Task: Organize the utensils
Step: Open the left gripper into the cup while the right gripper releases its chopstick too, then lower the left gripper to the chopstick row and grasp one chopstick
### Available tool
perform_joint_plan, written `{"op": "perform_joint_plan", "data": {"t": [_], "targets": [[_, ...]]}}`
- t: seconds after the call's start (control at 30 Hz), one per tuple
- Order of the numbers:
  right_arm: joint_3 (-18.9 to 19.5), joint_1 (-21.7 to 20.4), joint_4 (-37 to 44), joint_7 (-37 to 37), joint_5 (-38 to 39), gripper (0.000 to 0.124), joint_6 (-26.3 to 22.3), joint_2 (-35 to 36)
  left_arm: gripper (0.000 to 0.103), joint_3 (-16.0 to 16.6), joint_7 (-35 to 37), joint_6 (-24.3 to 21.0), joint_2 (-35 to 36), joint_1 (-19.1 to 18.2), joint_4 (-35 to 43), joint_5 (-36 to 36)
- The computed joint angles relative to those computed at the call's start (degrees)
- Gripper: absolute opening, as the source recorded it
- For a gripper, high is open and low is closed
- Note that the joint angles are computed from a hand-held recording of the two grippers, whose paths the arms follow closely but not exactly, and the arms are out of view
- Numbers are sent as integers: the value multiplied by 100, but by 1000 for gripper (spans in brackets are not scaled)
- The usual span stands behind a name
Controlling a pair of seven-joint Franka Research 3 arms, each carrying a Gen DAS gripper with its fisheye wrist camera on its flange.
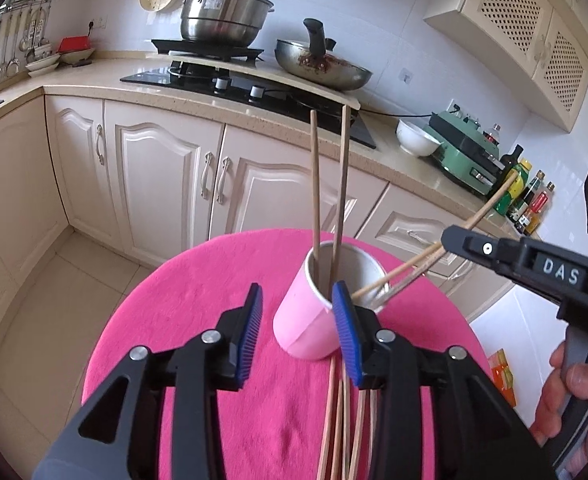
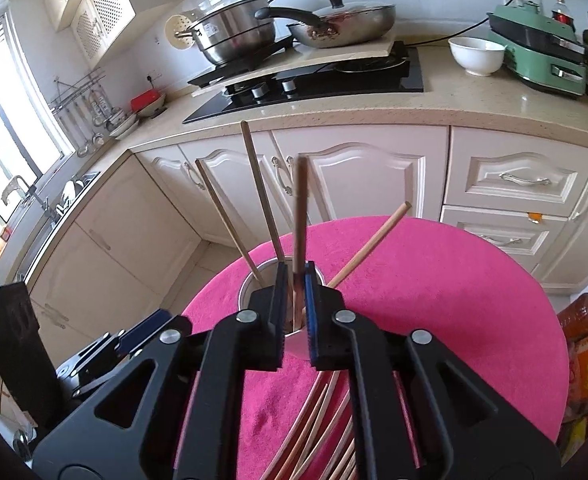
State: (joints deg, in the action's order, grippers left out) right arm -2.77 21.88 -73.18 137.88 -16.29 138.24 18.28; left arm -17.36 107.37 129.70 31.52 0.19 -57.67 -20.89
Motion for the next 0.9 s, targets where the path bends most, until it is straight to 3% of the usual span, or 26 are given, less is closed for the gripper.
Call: {"op": "perform_joint_plan", "data": {"t": [0.2, 0.27, 0.3, 0.6, 0.9], "targets": [[-50, 157, -288, 446, -455, 26, -7, -277, 36, -5, 215, -212, -296, 123, -381, -90], [-59, 208, -485, 712, -740, 37, 17, -451, 36, 28, 260, -346, -362, 123, -464, -79], [-63, 234, -586, 875, -921, 48, -4, -551, 36, 24, 317, -501, -375, 144, -474, -103], [324, -39, -1768, 1642, -1330, 50, -219, -1412, 36, 153, 623, -1480, -443, -32, -712, 155], [709, -359, -2994, 2098, -823, 50, -299, -1979, 36, 302, 787, -1731, -483, -372, -1064, 854]]}}
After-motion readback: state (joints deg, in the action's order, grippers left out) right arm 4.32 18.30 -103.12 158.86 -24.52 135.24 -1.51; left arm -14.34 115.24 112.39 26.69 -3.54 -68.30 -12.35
